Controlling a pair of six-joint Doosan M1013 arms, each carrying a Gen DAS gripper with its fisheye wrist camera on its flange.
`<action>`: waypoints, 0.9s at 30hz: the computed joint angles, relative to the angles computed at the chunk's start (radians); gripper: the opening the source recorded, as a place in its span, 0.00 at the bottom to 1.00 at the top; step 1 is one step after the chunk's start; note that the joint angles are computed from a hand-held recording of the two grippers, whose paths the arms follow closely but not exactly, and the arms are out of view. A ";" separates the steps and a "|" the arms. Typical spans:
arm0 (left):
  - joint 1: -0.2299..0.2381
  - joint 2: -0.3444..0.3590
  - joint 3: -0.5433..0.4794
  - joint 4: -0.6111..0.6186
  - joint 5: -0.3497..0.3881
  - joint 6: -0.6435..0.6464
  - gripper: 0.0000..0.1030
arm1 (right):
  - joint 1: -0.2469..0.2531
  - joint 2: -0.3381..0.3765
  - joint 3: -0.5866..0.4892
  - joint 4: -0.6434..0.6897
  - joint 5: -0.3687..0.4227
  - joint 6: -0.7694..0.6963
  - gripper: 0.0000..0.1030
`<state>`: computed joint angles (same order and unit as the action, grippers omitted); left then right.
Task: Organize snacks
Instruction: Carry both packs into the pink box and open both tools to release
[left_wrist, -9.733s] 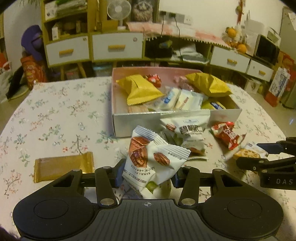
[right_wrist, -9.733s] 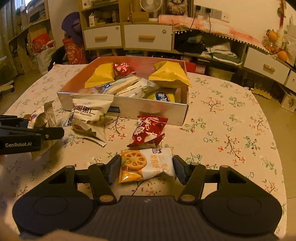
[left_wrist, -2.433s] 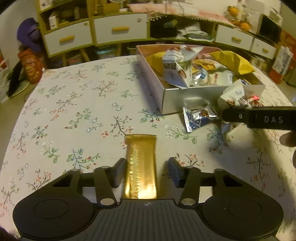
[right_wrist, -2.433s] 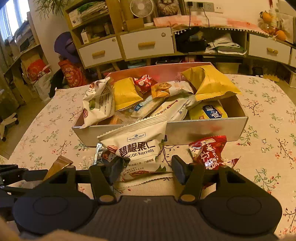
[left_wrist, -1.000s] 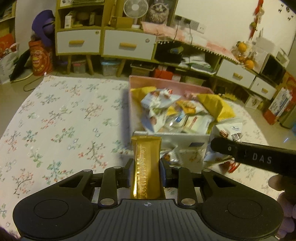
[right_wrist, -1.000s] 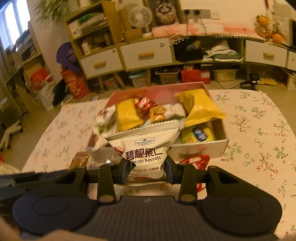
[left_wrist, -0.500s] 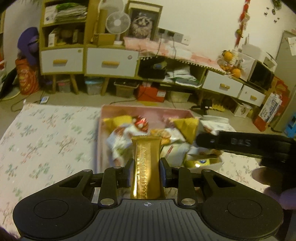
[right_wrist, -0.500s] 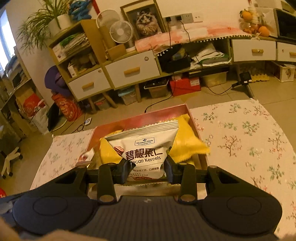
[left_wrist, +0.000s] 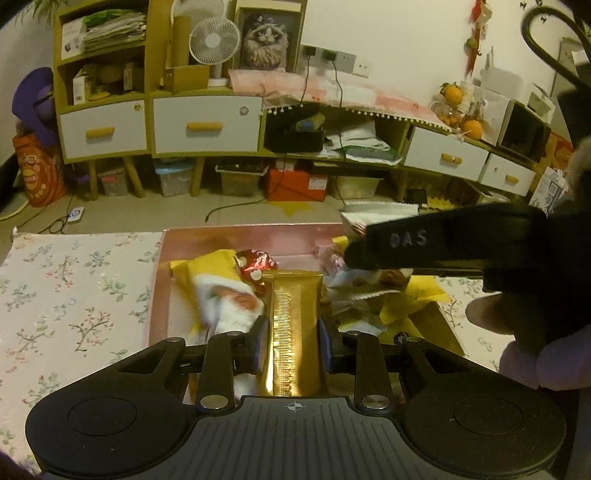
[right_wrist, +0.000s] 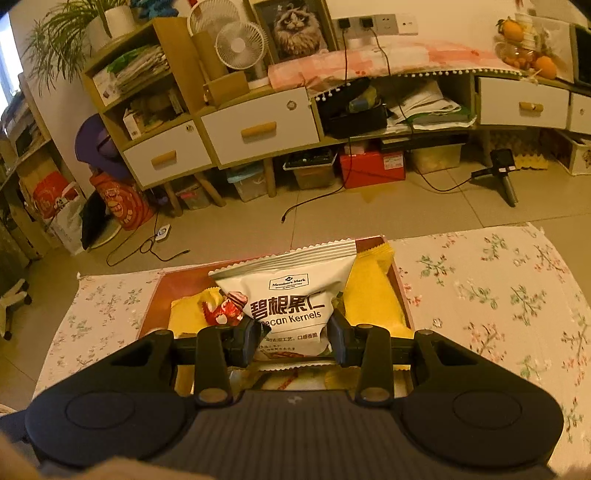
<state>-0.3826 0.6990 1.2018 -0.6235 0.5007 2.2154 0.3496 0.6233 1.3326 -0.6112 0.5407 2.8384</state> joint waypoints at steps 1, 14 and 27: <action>-0.001 0.004 -0.005 0.011 0.002 -0.013 0.25 | -0.001 0.003 -0.005 0.009 0.003 -0.012 0.35; 0.006 0.031 -0.038 -0.021 0.048 0.018 0.29 | -0.005 0.013 -0.025 0.042 0.028 -0.035 0.54; 0.018 0.004 -0.006 -0.086 0.069 0.082 0.51 | 0.006 -0.015 -0.002 -0.026 0.021 0.039 0.75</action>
<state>-0.3651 0.7033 1.1963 -0.7094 0.5700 2.2971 0.3553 0.6085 1.3303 -0.6370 0.5617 2.8776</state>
